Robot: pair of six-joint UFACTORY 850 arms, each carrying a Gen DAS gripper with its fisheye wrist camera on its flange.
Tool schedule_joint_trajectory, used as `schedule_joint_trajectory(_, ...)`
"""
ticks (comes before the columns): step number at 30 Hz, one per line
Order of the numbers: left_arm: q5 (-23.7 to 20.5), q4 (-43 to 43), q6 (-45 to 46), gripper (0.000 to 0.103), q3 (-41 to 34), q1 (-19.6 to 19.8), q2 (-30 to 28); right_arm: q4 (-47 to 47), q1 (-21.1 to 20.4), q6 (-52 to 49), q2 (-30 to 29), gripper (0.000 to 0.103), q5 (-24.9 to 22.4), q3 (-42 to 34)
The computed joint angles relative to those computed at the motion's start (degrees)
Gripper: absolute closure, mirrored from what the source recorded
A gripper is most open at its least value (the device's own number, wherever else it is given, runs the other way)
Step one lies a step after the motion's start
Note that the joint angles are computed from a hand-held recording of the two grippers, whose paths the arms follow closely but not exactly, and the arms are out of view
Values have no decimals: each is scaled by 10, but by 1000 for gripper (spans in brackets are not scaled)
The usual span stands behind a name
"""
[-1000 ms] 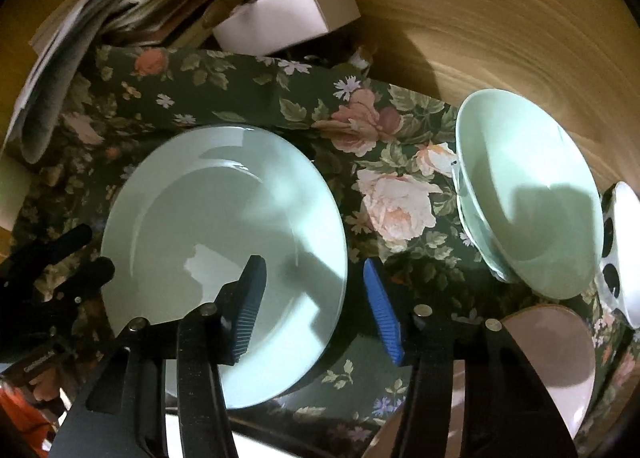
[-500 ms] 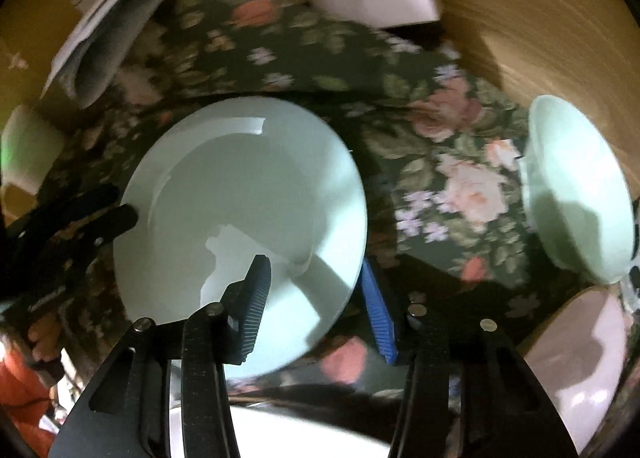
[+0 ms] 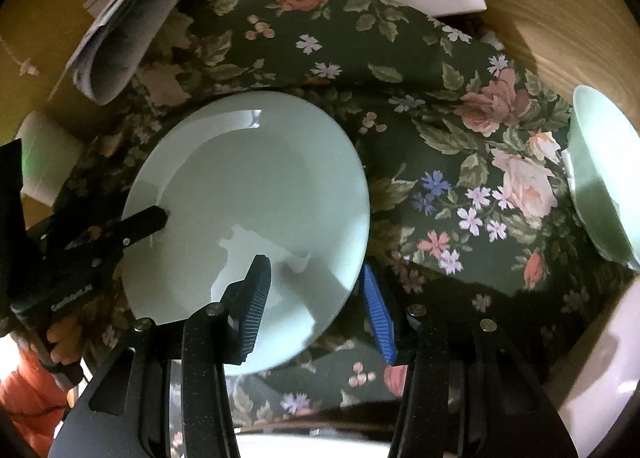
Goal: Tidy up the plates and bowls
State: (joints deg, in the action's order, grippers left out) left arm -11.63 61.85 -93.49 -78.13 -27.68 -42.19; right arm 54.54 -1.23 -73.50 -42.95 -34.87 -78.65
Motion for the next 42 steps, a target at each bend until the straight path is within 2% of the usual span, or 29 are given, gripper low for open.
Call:
schedule_joint_trajectory(6, 15, -30, 24, 53, -20, 7, -14, 26, 8, -30, 8, 58, 28, 14)
schedule_joint_trajectory(8, 15, -62, 61, 54, -28, 5, -18, 31, 12, -36, 19, 60, 37, 27)
schedule_joint_trajectory(11, -2, -82, 83, 53, -41, -3, -25, 25, 4, -27, 10, 63, 23, 14)
schedule_joint_trajectory(14, 10, -102, 97, 53, -32, -1, -19, 35, 0, -34, 16, 66, 12, 21)
schedule_joint_trajectory(17, 22, -103, 92, 53, -18, -2, -8, 63, -3, -69, 35, 66, 22, 45)
schedule_joint_trajectory(29, 11, 194, -208, 53, 48, -27, 53, 138, -30, -142, 64, 66, 2, 78)
schedule_joint_trajectory(38, -5, 316, -331, 53, 95, -44, 104, 193, -66, -213, 106, 66, -22, 115)
schedule_joint_trajectory(42, -12, 320, -338, 53, 101, -54, 116, 212, -78, -237, 121, 66, -28, 130)
